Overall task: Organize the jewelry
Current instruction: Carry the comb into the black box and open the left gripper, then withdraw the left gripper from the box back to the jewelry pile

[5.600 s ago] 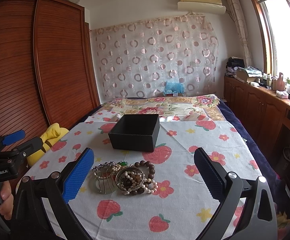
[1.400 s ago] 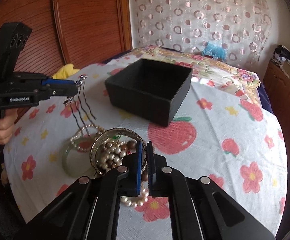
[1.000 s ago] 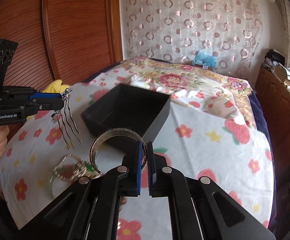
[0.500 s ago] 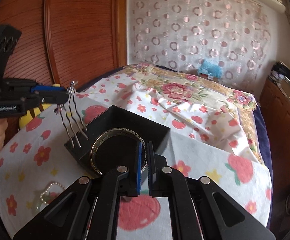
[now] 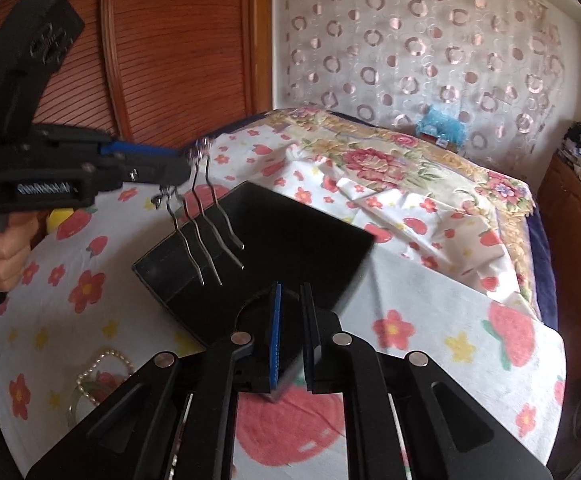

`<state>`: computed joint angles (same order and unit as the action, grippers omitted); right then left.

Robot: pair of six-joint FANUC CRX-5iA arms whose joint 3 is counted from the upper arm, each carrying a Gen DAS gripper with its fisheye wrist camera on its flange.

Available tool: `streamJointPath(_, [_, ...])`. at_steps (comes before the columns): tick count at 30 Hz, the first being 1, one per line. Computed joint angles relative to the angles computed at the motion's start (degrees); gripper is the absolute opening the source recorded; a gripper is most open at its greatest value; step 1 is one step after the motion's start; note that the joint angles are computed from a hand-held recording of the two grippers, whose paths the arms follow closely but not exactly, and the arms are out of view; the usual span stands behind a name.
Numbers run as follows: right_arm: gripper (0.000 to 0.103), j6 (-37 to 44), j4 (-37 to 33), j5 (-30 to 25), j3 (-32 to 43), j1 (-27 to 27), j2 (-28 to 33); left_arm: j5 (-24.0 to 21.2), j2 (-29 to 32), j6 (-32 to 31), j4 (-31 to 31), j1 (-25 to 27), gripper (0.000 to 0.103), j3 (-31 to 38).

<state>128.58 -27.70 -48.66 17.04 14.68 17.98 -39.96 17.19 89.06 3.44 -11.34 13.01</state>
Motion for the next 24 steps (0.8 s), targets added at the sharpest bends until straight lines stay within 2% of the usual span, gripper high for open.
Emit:
streamJointPath(14, [0.012, -3.61, 2.02, 4.87, -5.6, -2.59, -3.4, -9.61, 7.43, 1.79, -6.97, -3.94, 0.021, 10.25])
streamJointPath(19, [0.012, -4.24, 2.44, 5.49, -6.99, -2.81, -4.39, -10.49, 8.16, 0.93, -6.16, -4.12, 0.022, 10.71])
streamJointPath(22, [0.012, -4.8, 2.73, 5.92, -7.95, -2.92, -4.98, -10.4, 7.86, 1.26, -6.42, -4.35, 0.03, 10.35])
streamJointPath(24, [0.012, -5.76, 3.84, 7.16, -9.39, -2.44, -5.79, -9.97, 6.89, 2.43, -7.27, -4.52, 0.03, 9.47])
